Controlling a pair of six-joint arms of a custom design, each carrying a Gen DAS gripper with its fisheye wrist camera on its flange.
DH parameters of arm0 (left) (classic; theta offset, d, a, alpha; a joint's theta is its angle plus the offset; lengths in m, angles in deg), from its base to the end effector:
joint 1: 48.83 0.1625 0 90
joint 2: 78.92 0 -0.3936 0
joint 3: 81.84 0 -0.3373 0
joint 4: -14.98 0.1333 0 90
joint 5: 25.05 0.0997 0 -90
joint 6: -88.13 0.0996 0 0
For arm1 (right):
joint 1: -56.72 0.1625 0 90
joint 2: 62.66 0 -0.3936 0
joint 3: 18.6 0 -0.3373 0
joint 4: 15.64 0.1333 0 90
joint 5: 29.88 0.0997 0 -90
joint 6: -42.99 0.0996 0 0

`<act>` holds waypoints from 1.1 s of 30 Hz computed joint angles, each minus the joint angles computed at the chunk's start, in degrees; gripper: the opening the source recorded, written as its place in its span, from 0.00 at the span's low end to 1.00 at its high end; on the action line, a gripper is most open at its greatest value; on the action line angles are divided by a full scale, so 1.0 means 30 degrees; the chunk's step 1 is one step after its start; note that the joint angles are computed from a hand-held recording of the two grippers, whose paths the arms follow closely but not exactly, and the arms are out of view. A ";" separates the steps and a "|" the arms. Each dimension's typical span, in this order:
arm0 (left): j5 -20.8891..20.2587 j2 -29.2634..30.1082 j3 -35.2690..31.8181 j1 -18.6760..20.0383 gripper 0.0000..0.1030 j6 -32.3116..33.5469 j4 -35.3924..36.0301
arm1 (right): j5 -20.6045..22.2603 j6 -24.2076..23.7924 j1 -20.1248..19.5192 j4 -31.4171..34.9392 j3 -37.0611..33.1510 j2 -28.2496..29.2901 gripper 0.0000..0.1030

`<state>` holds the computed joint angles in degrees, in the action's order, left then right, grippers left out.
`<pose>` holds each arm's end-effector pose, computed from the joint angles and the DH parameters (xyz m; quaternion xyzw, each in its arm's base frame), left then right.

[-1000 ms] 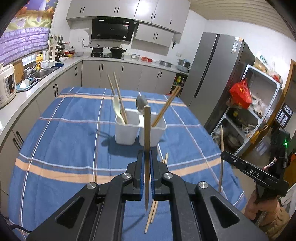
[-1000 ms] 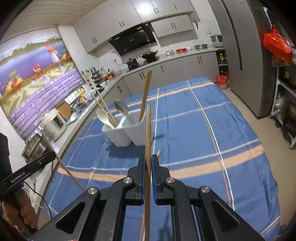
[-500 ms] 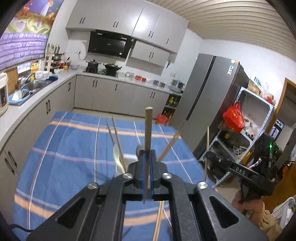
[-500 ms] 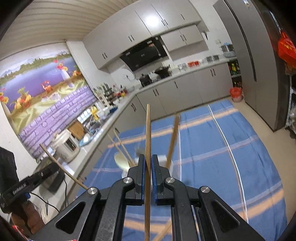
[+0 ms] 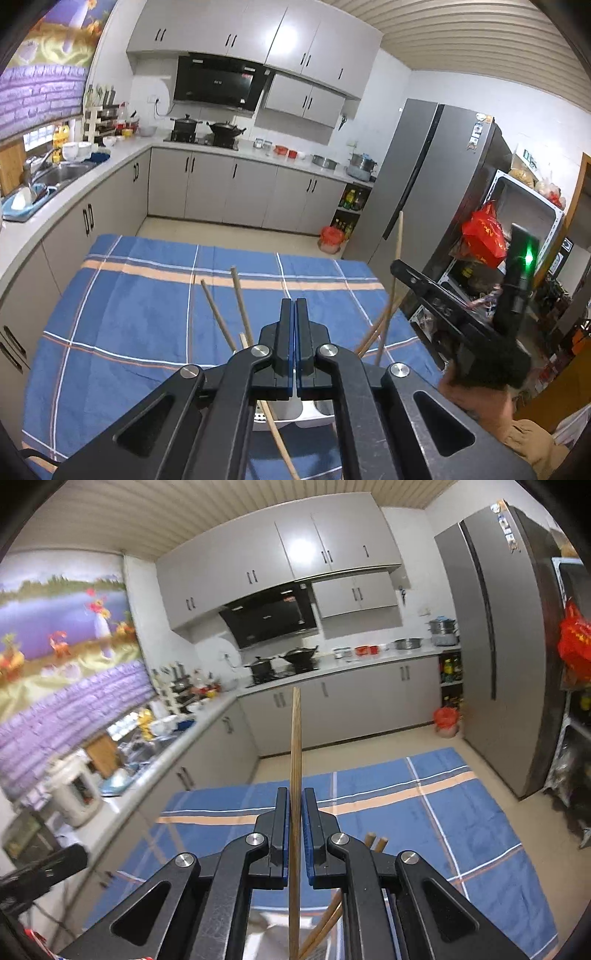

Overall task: Organize utensils
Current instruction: 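Lower the chopsticks into the holder compartments and open both tools, then withdraw the left tool while the right tool grasps a chopstick beside the holder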

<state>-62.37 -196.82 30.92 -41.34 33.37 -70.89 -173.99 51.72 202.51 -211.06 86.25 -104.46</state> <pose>-0.2227 -0.2436 0.4820 0.2111 0.8709 -0.4161 0.1543 0.4921 -0.2709 0.1482 0.1808 -0.8270 0.4985 0.1869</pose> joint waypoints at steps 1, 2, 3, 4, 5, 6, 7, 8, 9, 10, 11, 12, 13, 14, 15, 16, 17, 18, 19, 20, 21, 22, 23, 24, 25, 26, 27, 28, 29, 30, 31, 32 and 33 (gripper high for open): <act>-0.0210 -0.0057 0.0146 0.0325 0.00 0.0291 -0.0344 | -0.0108 -0.0126 -0.0131 -0.0220 -0.0035 0.0221 0.06; -0.0396 -0.0156 0.0284 0.0615 0.00 0.0472 -0.0585 | -0.0158 -0.0162 -0.0292 -0.0449 -0.0024 0.0500 0.06; -0.0510 -0.0331 0.0393 0.0791 0.00 0.0502 -0.0597 | -0.0071 0.0006 -0.0465 -0.0451 0.0065 0.0656 0.06; -0.0638 -0.0488 0.0475 0.1007 0.00 0.0527 -0.0641 | 0.0033 0.0178 -0.0563 -0.0375 0.0151 0.0716 0.06; -0.0777 -0.0675 0.0553 0.1242 0.00 0.0448 -0.0654 | 0.0194 0.0442 -0.0675 -0.0204 0.0322 0.0772 0.07; -0.0830 -0.0856 0.0588 0.1324 0.00 0.0207 -0.0467 | 0.0274 0.0580 -0.0740 -0.0055 0.0460 0.0802 0.07; -0.0860 -0.1072 0.0609 0.1375 0.00 -0.0104 -0.0198 | 0.0347 0.0740 -0.0766 0.0272 0.0564 0.0862 0.07; -0.0901 -0.1254 0.0630 0.1483 0.00 -0.0299 -0.0083 | 0.0416 0.0874 -0.0761 0.0481 0.0705 0.0853 0.07; -0.0908 -0.1458 0.0639 0.1567 0.00 -0.0529 0.0086 | 0.0559 0.1004 -0.0770 0.0678 0.0862 0.0802 0.07; -0.0845 -0.1580 0.0589 0.1577 0.00 -0.0809 0.0429 | 0.0728 0.1143 -0.0776 0.0920 0.0936 0.0790 0.07; -0.0756 -0.1766 0.0566 0.1426 0.00 -0.1264 0.1007 | 0.0900 0.1310 -0.0765 0.1139 0.1097 0.0743 0.07; -0.0643 -0.1905 0.0526 0.1264 0.00 -0.1813 0.1634 | 0.1037 0.1415 -0.0766 0.1289 0.1196 0.0714 0.07; -0.0593 -0.2018 0.0475 0.1146 0.00 -0.2242 0.2135 | 0.1201 0.1556 -0.0730 0.1482 0.1338 0.0662 0.07; -0.0584 -0.2147 0.0419 0.1089 0.00 -0.2628 0.2608 | 0.1316 0.1678 -0.0709 0.1708 0.1440 0.0614 0.07; -0.0639 -0.2326 0.0351 0.1020 0.00 -0.3107 0.3194 | 0.1412 0.1755 -0.0693 0.1827 0.1552 0.0568 0.08; -0.0731 -0.2451 0.0295 0.1020 0.01 -0.3476 0.3632 | 0.1532 0.1889 -0.0637 0.2057 0.1678 0.0488 0.09; -0.0807 -0.2556 0.0251 0.1078 0.05 -0.3695 0.3934 | 0.1557 0.2013 -0.0571 0.2183 0.1799 0.0430 0.13; -0.0905 -0.2765 0.0178 0.0941 0.07 -0.4332 0.4701 | 0.1615 0.2102 -0.0526 0.2269 0.1915 0.0350 0.17; -0.0982 -0.2908 0.0109 0.0781 0.12 -0.4942 0.5402 | 0.1657 0.2234 -0.0446 0.2362 0.2024 0.0273 0.23; -0.1110 -0.3099 0.0012 0.0572 0.15 -0.5783 0.6433 | 0.1636 0.2435 -0.0314 0.2503 0.2178 0.0132 0.25; -0.1213 -0.3203 -0.0069 0.0416 0.16 -0.6334 0.7152 | 0.1582 0.2629 -0.0171 0.2611 0.2352 -0.0017 0.25; -0.1395 -0.3346 -0.0151 0.0221 0.19 -0.7051 0.8121 | 0.1540 0.2885 -0.0023 0.2802 0.2507 -0.0160 0.26; -0.1592 -0.3416 -0.0194 0.0055 0.22 -0.7633 0.8813 | 0.1601 0.3319 0.0162 0.3127 0.2755 -0.0398 0.27; -0.1909 -0.3622 -0.0188 -0.0104 0.24 -0.8293 0.9588 | 0.1738 0.3806 0.0358 0.3504 0.3027 -0.0664 0.28; -0.2295 -0.3880 -0.0096 -0.0168 0.26 -0.8839 1.0137 | 0.1886 0.4175 0.0511 0.3781 0.3274 -0.0857 0.30; -0.2659 -0.4074 0.0022 -0.0167 0.26 -0.9186 1.0441 | 0.2103 0.4608 0.0697 0.4063 0.3611 -0.1060 0.30; -0.3183 -0.4324 0.0244 -0.0046 0.26 -0.9405 1.0622 | 0.2378 0.5105 0.0877 0.4404 0.3960 -0.1222 0.30; -0.3662 -0.4558 0.0493 0.0076 0.26 -0.9568 1.0744 | 0.2646 0.5626 0.1035 0.4750 0.4218 -0.1264 0.30; -0.3985 -0.4725 0.0689 0.0153 0.26 -0.9734 1.0843 | 0.3300 0.6261 0.1100 0.5309 0.4546 -0.1345 0.30; -0.4314 -0.4903 0.0931 0.0240 0.26 -0.9967 1.0922 | 0.4474 0.6648 0.1006 0.5859 0.4839 -0.1357 0.30; -0.4542 -0.5127 0.1095 0.0164 0.26 -1.0321 1.1168 | 0.5404 0.6706 0.0890 0.6154 0.4983 -0.1234 0.30; -0.4732 -0.5342 0.1240 0.0090 0.26 -1.0628 1.1385 | 0.6533 0.6611 0.0761 0.6561 0.5076 -0.0941 0.30; -0.4873 -0.5434 0.1382 0.0037 0.26 -1.0809 1.1436 | 0.7622 0.6353 0.0575 0.6995 0.5051 -0.0616 0.30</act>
